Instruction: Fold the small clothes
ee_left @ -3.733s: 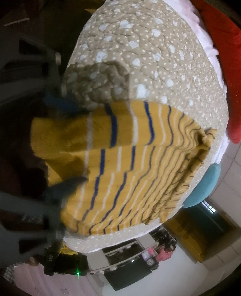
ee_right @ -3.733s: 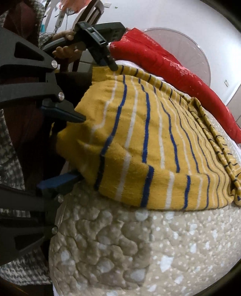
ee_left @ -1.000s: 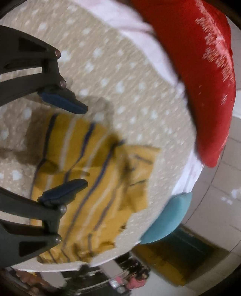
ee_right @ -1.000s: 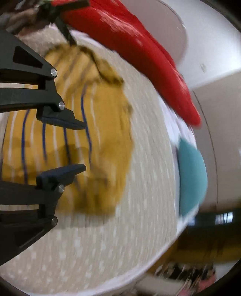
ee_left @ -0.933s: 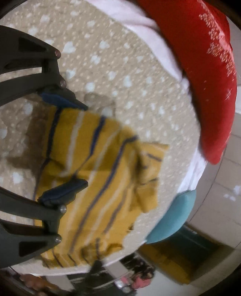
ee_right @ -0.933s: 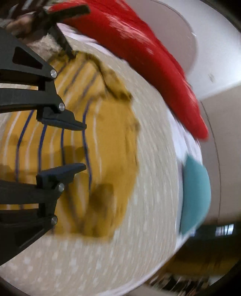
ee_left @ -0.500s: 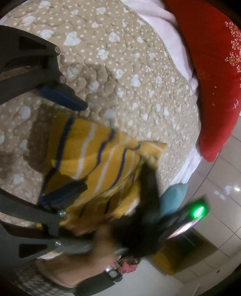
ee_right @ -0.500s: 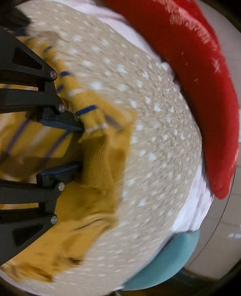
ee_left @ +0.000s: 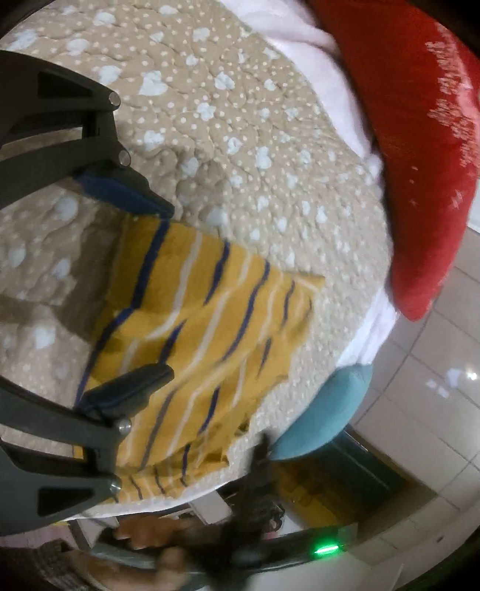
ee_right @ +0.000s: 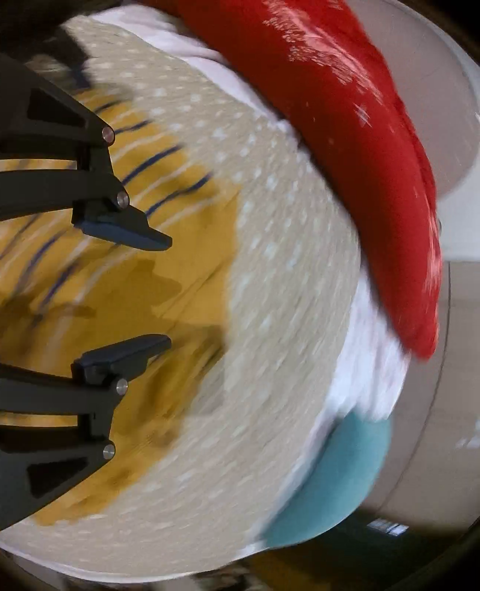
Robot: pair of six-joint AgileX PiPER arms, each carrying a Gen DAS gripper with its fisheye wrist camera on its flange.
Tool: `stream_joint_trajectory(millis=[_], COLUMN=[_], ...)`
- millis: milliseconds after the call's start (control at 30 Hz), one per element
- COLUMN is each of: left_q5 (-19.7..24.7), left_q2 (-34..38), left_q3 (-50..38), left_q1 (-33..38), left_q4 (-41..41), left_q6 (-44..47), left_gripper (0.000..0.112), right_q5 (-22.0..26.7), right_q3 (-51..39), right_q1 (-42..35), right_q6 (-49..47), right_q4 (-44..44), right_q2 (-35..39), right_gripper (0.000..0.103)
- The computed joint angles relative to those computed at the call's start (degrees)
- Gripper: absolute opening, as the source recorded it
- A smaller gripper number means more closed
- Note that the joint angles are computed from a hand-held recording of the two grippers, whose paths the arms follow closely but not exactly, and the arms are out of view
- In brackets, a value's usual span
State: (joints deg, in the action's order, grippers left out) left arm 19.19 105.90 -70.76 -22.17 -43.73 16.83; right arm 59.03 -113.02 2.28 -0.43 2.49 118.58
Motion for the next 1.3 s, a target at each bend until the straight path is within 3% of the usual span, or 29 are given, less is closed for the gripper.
stream_joint_trajectory(millis=[133,200,267,333,400,500,633,733,800,967,1000,1033,1067,1133,1233,1300], left_q5=[-2.89,-3.26,-2.70,-2.43,-2.52,-1.97,-1.93,-1.98,-2.06,-2.50,-2.29,-1.79,-1.61,-1.95,-1.46,0.53], left_q2=[-1.56,-0.36,0.86,1.40,1.97,2.66,2.68,2.49,1.82,0.30,0.07,-0.23,-0.74,-1.87,-2.14,-1.32], left_q3=[1.03,-0.14,-1.18,-1.65,-2.15,-2.72,-2.71,-2.52,-1.82,-0.13,0.06,0.24,0.68,1.59,1.33,0.36], left_q1=[-2.42,-3.71,-4.32,-4.16,-3.66,-3.47,-3.29,-3.38,-3.51,-3.59,-3.34,-2.69,-2.03,-0.35,2.62,4.42], left_q4=[6.48,14.93,20.60,20.59,18.75,18.56,17.48,18.21,18.19,17.37,16.24,13.69,11.53,9.28,10.61,7.94], left_q6=[-4.94,-13.36,-19.00,-19.12,-17.29,-16.66,-15.62,-16.39,-16.58,-15.48,-14.31,-11.62,-9.45,-7.48,-9.42,-7.62], left_gripper=[0.082,0.082,0.082,0.082,0.082,0.082,0.082,0.082,0.082,0.082,0.082,0.082,0.082,0.082,0.083,0.083], right_q5=[-0.42,-1.07,-2.95,-9.29,-10.59,-10.62,-13.00,-11.15,-9.61,-7.88,-8.28,-8.63,-8.45,-11.96,-13.39,-13.62], right_q3=[14.48,17.70,17.25,17.12,14.80,15.89,27.52,36.39,41.33,53.13,55.11,56.35,56.70,57.21,55.48,55.09], right_q1=[-12.95,-16.99,-19.03,-19.62,-21.46,-25.33,-30.18,-35.41,-38.45,-43.19,-42.53,-41.51,-39.93,-36.72,-36.45,-34.82], right_q6=[-11.72,-14.40,-10.14,0.13,11.59,15.83,2.19,-9.38,-15.70,-26.86,-28.69,-29.95,-30.33,-27.95,-19.40,-15.47], right_q4=[14.78,17.10,12.01,0.55,-7.82,-5.28,6.64,16.84,22.52,35.96,38.40,39.70,39.72,34.88,26.01,22.20], right_q2=[-7.59,-8.02,-6.40,-5.17,-2.99,-3.86,-14.64,-22.53,-25.92,-28.34,-28.04,-27.68,-26.99,-28.61,-28.33,-29.27], right_gripper=[0.051,0.051,0.050,0.050,0.054,0.054,0.056,0.065,0.073,0.074,0.069,0.056,0.018,0.012,0.012,0.024])
